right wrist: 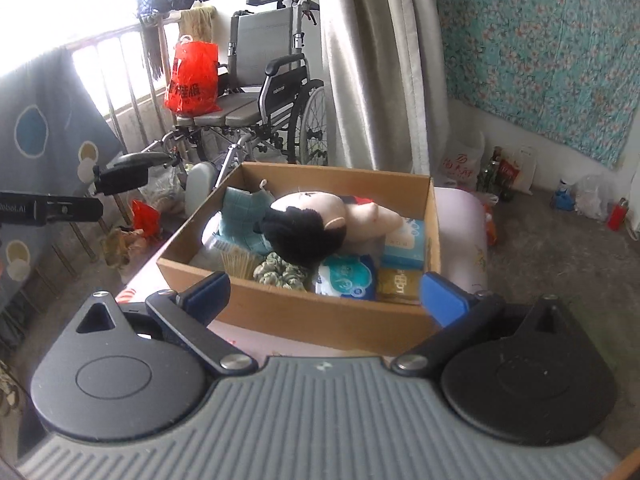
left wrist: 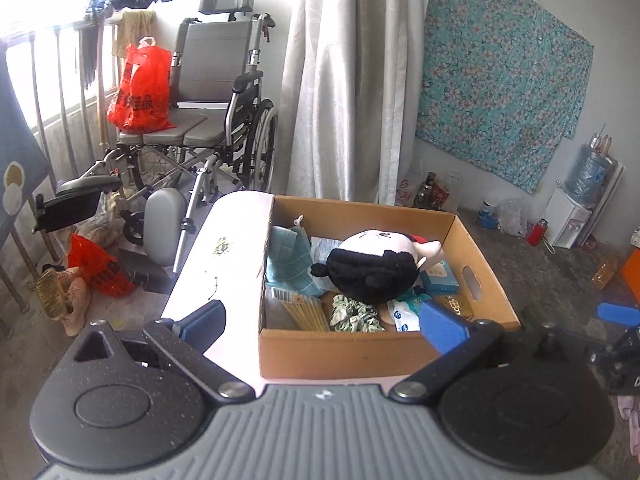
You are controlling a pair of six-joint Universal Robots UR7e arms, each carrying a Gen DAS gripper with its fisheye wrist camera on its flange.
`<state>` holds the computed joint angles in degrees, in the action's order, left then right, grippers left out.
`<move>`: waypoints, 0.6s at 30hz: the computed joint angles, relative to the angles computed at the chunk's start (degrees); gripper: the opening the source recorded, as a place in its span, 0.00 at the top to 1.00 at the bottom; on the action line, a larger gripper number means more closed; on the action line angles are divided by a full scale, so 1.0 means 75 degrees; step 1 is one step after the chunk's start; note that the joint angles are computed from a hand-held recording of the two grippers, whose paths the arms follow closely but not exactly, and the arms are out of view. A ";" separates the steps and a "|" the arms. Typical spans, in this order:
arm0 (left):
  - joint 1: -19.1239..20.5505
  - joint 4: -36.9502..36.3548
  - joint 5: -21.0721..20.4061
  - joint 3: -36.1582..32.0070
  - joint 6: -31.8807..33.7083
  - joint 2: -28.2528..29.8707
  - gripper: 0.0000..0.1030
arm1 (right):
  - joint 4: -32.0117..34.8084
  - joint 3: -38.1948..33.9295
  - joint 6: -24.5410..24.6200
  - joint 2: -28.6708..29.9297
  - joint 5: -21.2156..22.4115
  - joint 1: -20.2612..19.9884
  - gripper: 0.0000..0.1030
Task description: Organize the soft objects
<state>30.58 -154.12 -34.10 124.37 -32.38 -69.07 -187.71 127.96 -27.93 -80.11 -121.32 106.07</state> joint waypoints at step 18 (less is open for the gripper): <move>-0.0761 0.2977 0.0621 0.0125 -0.2815 -0.0010 0.00 | -0.2797 0.0094 -0.0132 0.1423 -0.3338 0.1541 0.01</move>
